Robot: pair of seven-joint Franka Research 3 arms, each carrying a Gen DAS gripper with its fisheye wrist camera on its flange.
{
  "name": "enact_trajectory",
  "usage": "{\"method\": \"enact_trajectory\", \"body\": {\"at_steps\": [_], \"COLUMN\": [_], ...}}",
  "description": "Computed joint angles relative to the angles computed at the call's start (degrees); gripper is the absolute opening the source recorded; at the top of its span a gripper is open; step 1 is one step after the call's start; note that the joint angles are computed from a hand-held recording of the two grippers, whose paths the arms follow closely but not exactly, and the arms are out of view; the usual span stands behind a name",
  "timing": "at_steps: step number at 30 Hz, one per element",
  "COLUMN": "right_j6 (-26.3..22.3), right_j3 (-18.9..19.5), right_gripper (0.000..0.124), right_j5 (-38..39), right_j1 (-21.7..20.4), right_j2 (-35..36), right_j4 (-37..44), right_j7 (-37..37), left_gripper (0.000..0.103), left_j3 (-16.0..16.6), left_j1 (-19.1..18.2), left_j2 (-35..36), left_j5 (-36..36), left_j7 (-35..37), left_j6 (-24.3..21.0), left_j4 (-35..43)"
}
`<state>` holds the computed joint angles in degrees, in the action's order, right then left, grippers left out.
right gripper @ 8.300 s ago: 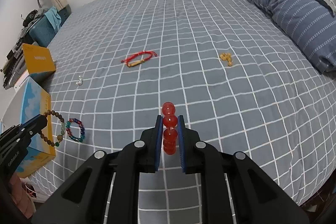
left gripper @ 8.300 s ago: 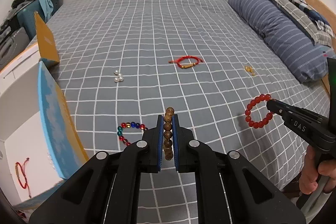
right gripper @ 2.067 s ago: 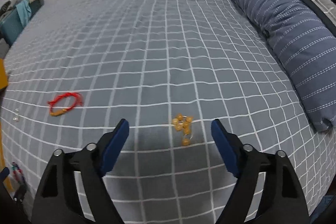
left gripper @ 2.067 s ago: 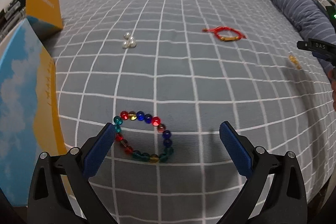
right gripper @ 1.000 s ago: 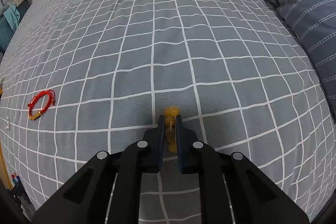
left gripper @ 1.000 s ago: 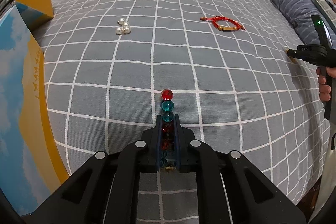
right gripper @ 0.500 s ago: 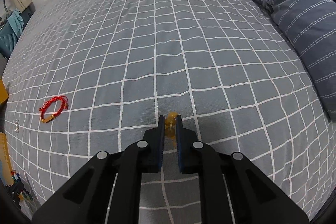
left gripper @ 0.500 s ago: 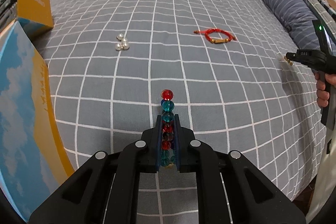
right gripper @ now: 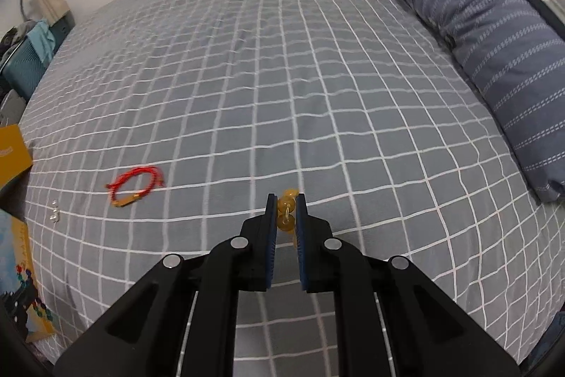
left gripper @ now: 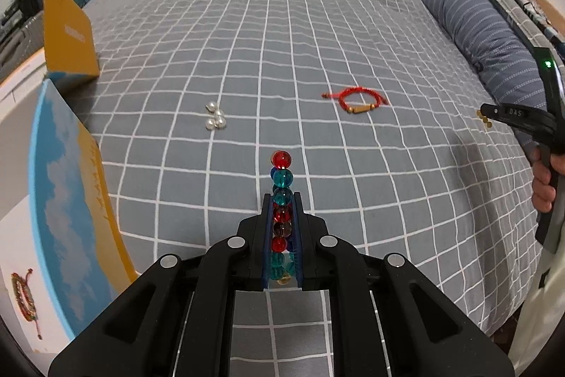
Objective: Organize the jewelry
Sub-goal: 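Carry both held bracelets over the white box with both tools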
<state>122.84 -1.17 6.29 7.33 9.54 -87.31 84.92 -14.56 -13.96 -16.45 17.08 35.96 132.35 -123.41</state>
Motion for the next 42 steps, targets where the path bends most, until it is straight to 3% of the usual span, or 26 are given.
{"method": "enact_trajectory", "body": {"at_steps": [12, 23, 42], "right_j6": [4.7, 8.3, 8.7], "right_j3": [2.8, 6.3, 12.4], "right_gripper": [0.010, 0.010, 0.009], "right_j5": [-0.8, 1.4, 8.1], "right_j1": [3.5, 7.9, 19.1], "right_j2": [-9.9, -16.3, -15.3], "right_j4": [-8.9, -13.7, -9.3], "right_j7": [2.5, 2.1, 1.1], "left_gripper": [0.009, 0.009, 0.009], "left_j3": [-0.3, 0.5, 5.7], "left_j1": [1.3, 2.8, 9.3], "left_j2": [-2.1, -8.7, -33.5], "left_j5": [3.2, 3.8, 4.0], "left_j7": [-1.0, -0.9, 1.2], "left_j6": [-1.8, -4.6, -15.4], "left_j4": [1.1, -0.4, -13.9]}}
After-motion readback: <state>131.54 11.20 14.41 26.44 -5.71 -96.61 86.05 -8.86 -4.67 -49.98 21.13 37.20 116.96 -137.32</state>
